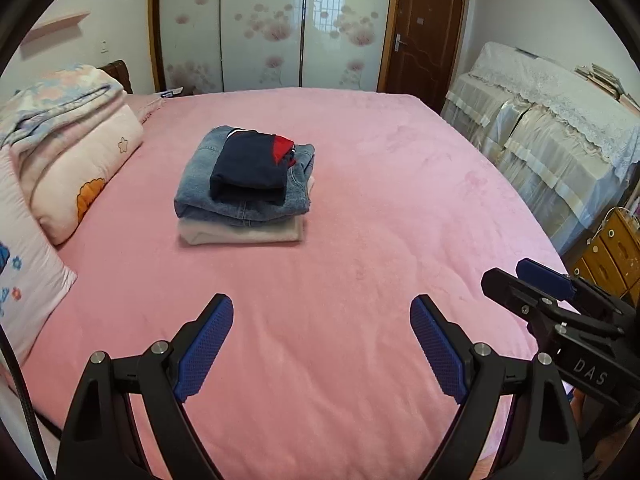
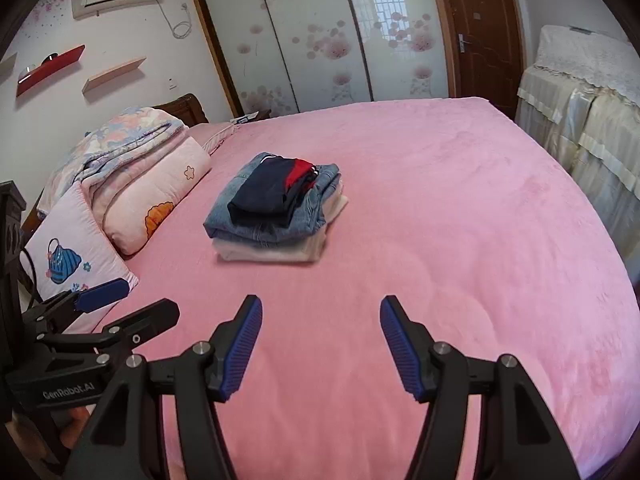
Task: Fold large clothes
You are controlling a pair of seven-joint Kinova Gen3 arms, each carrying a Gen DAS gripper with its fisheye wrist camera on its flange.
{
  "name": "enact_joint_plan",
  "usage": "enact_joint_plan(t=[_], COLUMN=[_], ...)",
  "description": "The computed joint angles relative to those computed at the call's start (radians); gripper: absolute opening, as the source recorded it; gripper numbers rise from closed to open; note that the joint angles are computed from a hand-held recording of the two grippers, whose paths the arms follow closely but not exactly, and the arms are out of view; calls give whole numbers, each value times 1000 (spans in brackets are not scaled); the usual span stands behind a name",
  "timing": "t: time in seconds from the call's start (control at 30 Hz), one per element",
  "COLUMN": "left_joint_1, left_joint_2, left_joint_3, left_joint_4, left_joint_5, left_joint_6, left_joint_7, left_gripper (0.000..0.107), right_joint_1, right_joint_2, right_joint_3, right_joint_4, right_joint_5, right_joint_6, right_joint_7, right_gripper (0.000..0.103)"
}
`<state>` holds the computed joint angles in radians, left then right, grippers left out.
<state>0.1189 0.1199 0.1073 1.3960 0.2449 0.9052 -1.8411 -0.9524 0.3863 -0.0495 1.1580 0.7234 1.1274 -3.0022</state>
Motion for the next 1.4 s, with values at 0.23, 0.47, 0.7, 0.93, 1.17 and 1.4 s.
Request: enact_joint_plan(t=[0.23,0.47,0.7,0.93,1.17,1.4], left_joint_1=[1,-2,-4,5,16,21], left_joint_2=[-113,-177,-246,-283,-294,-294], left_joint_3=[-18,-36,-44,-41,-32,-26], left_joint_4=[131,212,280,303,310,306], left_joint_5=[1,-11,-30,-32,-46,-60], left_joint_6=[-26,23,6,-1,-10,-2], left_joint_7=[82,109,142,143,149,161], left_gripper=[89,89,89,89,89,89], right_joint_1=[-118,-194,-252,-301,-321,-320], right_joint_2=[-32,-47,-29,2,8,17], right_joint_3=[-26,-69,-97,-86,-74,-74], right_joint_4=[53,96,80,19,10,-3], right_joint_5=[118,189,214,239,244,233], right_joint_6=[122,201,298,381,412,423], right_joint_7=[-121,-291,-357,-312,-315,-299], right_gripper=[70,78,78,79,79,79])
